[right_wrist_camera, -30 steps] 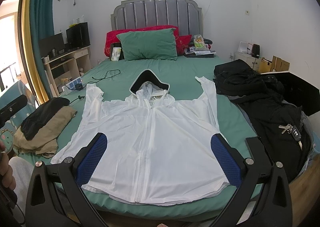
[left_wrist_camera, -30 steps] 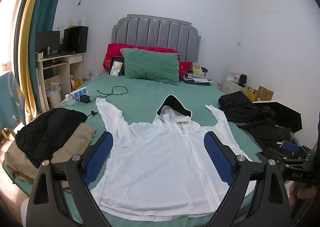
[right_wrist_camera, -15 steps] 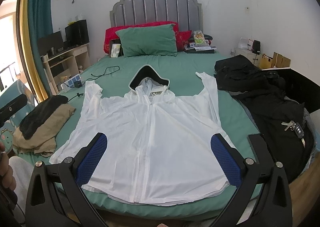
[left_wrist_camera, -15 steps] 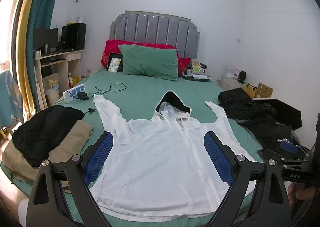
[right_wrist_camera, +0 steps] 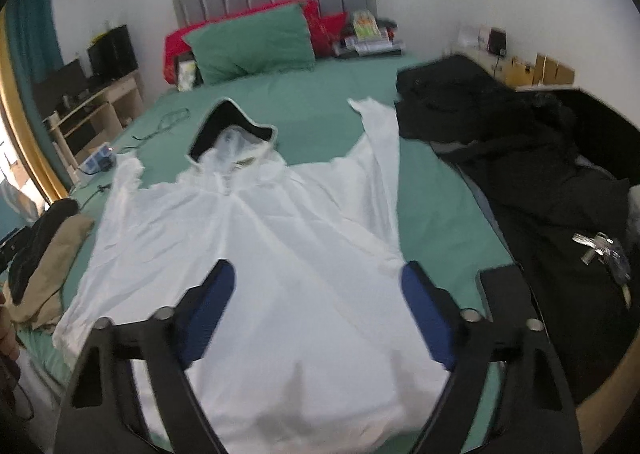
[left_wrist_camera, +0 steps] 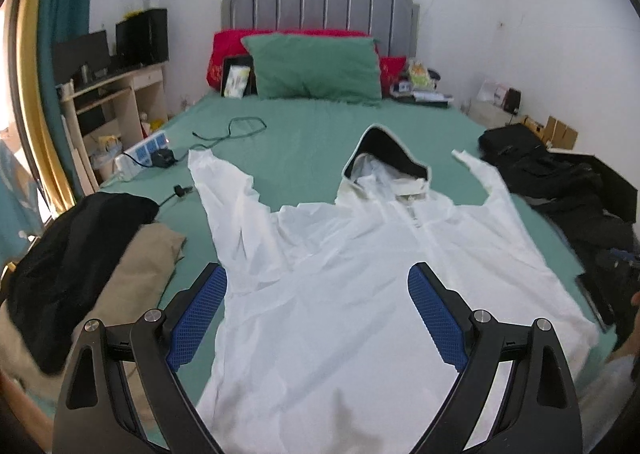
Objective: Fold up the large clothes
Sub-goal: 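Grasp the jacket sleeve with the right gripper and lift it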
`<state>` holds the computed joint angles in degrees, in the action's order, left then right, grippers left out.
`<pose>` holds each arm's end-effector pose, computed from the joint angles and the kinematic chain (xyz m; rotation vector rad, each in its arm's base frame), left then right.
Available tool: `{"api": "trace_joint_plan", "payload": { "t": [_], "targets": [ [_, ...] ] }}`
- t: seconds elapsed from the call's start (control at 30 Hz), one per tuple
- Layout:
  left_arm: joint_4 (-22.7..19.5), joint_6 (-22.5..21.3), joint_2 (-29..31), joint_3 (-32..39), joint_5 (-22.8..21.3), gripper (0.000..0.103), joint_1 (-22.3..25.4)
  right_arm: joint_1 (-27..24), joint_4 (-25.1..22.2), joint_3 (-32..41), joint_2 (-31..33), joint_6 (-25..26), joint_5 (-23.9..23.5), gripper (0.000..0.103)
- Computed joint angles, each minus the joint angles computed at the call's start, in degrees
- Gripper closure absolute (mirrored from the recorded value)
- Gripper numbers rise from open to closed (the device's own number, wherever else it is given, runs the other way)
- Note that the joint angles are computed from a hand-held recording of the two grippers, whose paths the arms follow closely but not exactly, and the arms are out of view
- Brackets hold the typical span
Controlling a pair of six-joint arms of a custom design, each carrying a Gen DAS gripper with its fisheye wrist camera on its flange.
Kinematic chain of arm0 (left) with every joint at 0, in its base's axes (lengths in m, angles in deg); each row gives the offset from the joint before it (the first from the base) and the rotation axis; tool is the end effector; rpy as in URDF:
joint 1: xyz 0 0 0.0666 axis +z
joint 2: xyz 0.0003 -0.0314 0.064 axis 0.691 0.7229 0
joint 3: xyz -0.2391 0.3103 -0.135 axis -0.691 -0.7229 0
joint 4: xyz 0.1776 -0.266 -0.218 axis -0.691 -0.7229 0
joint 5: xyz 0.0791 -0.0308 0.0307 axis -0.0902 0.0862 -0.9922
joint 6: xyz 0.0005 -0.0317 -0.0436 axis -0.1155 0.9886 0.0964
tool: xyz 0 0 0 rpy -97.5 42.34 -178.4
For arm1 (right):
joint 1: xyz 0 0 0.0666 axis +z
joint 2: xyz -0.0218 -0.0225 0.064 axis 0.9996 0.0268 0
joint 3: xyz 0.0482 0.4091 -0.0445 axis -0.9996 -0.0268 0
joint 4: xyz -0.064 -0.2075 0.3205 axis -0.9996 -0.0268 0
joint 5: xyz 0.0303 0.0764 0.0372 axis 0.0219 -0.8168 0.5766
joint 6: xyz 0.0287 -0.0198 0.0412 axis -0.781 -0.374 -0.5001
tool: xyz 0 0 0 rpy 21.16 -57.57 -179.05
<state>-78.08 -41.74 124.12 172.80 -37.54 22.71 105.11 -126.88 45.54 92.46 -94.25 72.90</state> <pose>0.5456 -0.2112 0.5520 0.4012 2.1835 -0.2496 0.4256 0.1137 0.5278 0.4945 2.2962 -0.0148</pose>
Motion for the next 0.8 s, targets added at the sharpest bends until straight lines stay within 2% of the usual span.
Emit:
{"api": "trace_joint_plan", "payload": {
  "t": [0.1,0.23,0.33,0.47,0.57,0.67,0.7,0.73,0.77,0.8],
  "targets": [
    [-1.87,-0.52,6.47,6.74,2.24,0.009,1.41,-6.95,0.72,2.38,4.03,4.75,-5.8,0.026],
    [-4.08,-2.11,15.53,16.63,0.84,0.009,2.38,-13.0,-0.8,8.31,11.04,11.09,-8.93,0.027],
    [-7.15,-1.23,22.15,24.86,0.37,0.009,2.97,-16.83,-3.74,15.09,18.26,15.17,-10.46,0.035],
    [-11.54,-0.27,29.13,33.9,1.39,0.009,3.89,-20.98,-5.92,22.53,26.56,17.49,-14.2,0.044],
    [-11.79,-1.19,30.65,34.38,-0.74,0.009,4.2,-23.11,-8.24,28.45,32.97,17.21,-15.19,0.049],
    [-13.74,-0.17,32.4,36.6,-0.47,0.009,4.82,-24.23,-10.27,33.24,37.97,17.1,-15.24,0.054],
    [-14.3,-0.05,32.87,37.32,-0.31,0.009,4.99,-24.28,-8.6,33.28,38.11,17.25,-15.08,0.06],
    [-14.7,-0.18,33.15,37.8,-0.28,0.009,5.07,-24.34,-8.6,34.47,38.64,17.6,-15.36,0.073],
    [-14.94,-0.36,33.32,38.13,-0.3,0.009,5.06,-24.4,-8.78,35.2,38.8,17.5,-15.84,0.101],
    [-14.83,-0.53,33.26,38.08,-0.33,0.009,5.04,-24.33,-8.62,35.33,38.41,16.9,-15.67,0.102]
  ]
}}
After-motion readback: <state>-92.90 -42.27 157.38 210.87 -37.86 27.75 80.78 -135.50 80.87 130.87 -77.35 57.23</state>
